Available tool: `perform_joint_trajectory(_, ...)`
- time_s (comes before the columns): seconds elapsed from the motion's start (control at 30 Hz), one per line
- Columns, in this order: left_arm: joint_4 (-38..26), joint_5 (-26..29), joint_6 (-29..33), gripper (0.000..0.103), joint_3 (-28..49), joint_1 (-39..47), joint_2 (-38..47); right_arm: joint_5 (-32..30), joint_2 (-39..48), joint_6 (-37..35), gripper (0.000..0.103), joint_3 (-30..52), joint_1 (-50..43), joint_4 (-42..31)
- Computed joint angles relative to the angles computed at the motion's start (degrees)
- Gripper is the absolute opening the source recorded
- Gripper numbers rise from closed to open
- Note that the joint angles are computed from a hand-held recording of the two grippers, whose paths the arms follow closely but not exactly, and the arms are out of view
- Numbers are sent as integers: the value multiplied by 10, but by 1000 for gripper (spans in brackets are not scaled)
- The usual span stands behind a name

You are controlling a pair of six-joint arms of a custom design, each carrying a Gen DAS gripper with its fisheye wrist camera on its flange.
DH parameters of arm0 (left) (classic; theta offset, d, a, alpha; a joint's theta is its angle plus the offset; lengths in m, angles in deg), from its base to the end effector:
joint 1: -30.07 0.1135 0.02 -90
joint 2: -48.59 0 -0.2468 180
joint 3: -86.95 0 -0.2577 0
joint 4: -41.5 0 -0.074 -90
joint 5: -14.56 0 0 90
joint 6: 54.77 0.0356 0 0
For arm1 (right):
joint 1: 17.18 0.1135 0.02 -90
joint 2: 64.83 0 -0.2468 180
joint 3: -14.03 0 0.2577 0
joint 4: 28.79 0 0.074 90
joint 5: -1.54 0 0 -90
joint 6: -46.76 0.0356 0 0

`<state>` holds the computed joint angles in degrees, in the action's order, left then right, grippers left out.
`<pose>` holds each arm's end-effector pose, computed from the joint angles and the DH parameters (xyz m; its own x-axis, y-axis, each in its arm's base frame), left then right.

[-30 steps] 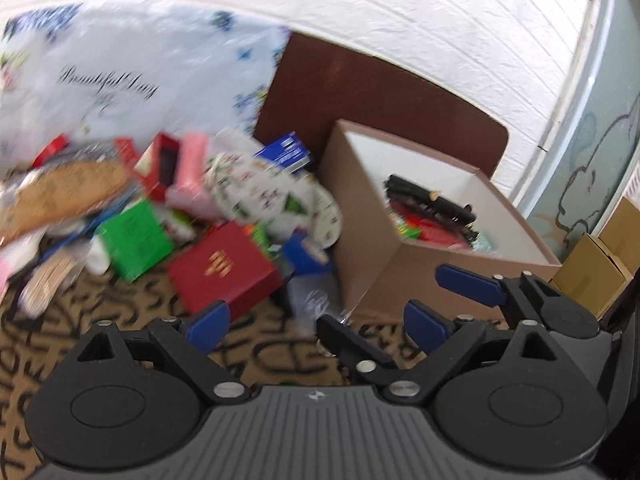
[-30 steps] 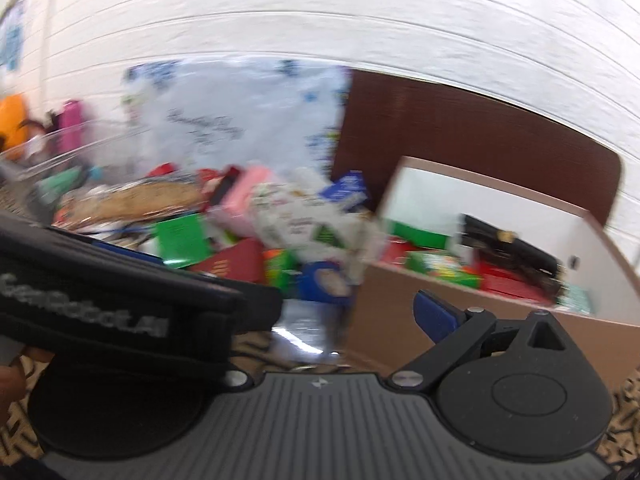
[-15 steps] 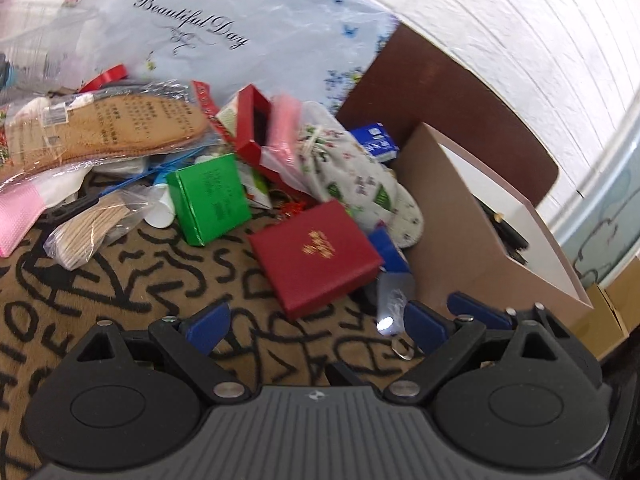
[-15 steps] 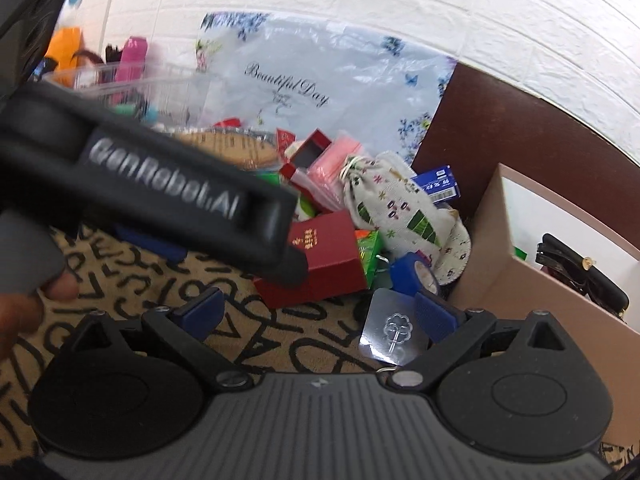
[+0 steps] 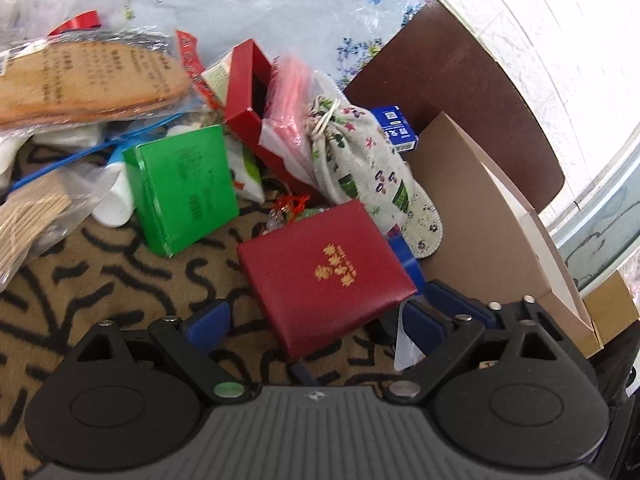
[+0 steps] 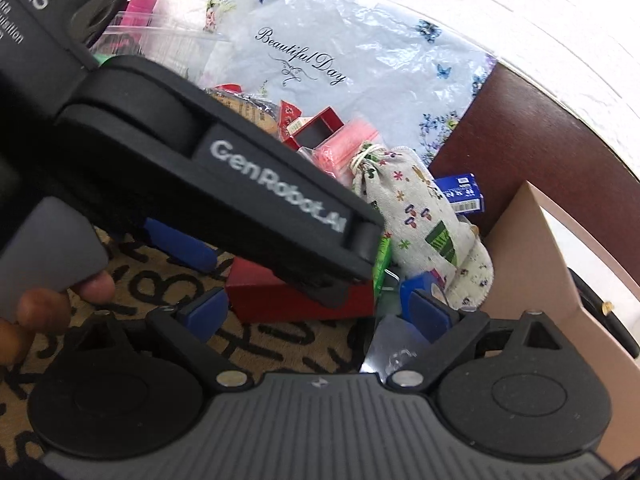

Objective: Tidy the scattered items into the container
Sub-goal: 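Move both tools back to the rug toward the red gift box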

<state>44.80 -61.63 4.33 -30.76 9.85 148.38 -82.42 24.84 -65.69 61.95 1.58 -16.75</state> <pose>0.3313 -0.1311 0.1388 -0.7201 -0.2662 -0.6408 0.1761 0.8231 -0.5399 0.2908 0.0948 0.1345 -0.3446 -0.5181 -0.7828 -0.3948 0.8366 -0.3799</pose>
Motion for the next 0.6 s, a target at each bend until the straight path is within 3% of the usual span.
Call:
perform_joint_trajectory(0.27, 10, 32, 20, 95, 23, 16, 29, -22, 39, -17, 82, 31, -2, -3)
perform_joint_trajectory(0.43, 4, 22, 44, 85, 33, 12, 36, -25, 61, -13, 81, 45, -2, 6)
perform_joint_trajectory(0.5, -12, 7, 64, 76, 30, 5, 26, -30, 56, -9, 81, 43, -5, 4)
perform_joint_trajectory(0.6, -32, -1, 63, 73, 18, 0, 1, -42, 31, 6, 81, 35, -12, -12)
